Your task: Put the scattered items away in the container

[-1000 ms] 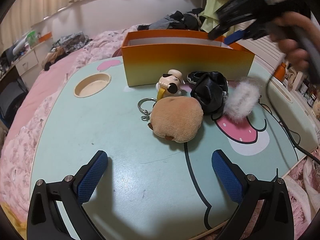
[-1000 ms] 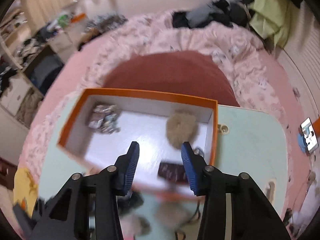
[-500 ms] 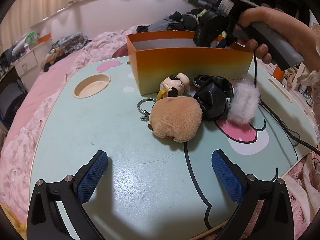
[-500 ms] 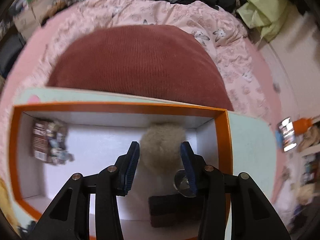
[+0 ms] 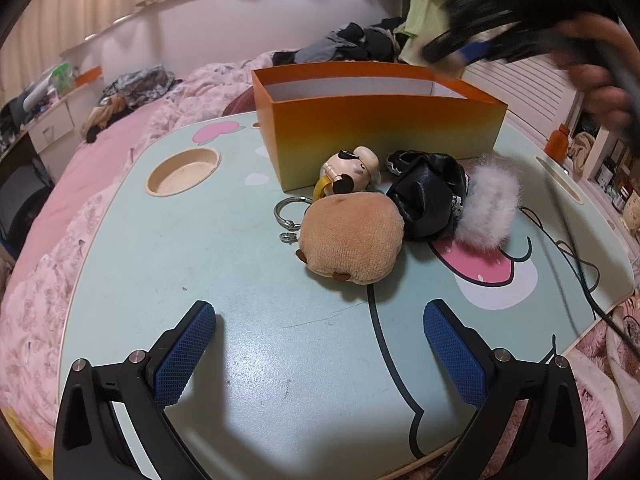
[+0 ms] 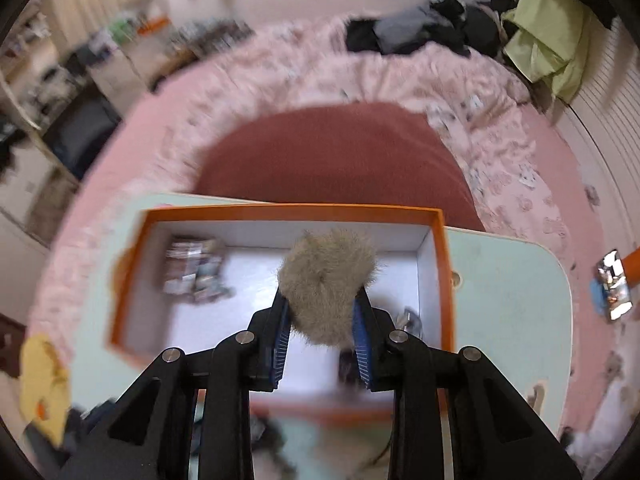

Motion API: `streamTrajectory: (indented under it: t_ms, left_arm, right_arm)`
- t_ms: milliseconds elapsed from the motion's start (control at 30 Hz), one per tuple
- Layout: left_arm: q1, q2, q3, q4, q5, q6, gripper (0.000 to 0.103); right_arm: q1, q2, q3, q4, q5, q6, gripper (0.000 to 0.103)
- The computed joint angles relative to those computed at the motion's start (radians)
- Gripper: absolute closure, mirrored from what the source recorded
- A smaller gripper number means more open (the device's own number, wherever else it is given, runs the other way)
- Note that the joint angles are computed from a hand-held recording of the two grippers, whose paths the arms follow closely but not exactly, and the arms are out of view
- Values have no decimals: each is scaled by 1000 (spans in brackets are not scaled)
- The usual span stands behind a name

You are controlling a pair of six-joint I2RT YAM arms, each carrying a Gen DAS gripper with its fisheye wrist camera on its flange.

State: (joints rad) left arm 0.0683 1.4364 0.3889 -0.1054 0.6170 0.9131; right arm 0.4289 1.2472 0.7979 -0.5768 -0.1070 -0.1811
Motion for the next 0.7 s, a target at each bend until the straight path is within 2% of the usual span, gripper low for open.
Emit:
streamTrajectory:
  t_ms: [133,267,333,400,567,633,700]
  left_arm:
    - [0,-1,-1,1,0,-1,0]
    - [1,0,1,-2,-1,0,0]
    - [-1,3,1,2,-3,-2,0]
    - [-1,5,3,2,-3,-2,0]
    - [-2,3,1,3,-4,-4,0]
    - [-3,1,0,4,-4,-5,0]
    - [-2,3,1,2,-4,-3,0]
  right_arm:
    - [-67,-237,-83,-163,-95,-82,73]
    - [-126,-361,-230,-223,-131,-180,73]
    - [-144,-372,-313,-184,-131,-187,73]
    - [-111,-362,-395,-104,-93,-134,71]
    - [-122,-359,-473,12,-153,-105,68]
    - [-92,-419,-498,32,-148,-64,53]
    - [-97,-524,-529,30,-177,-38,47]
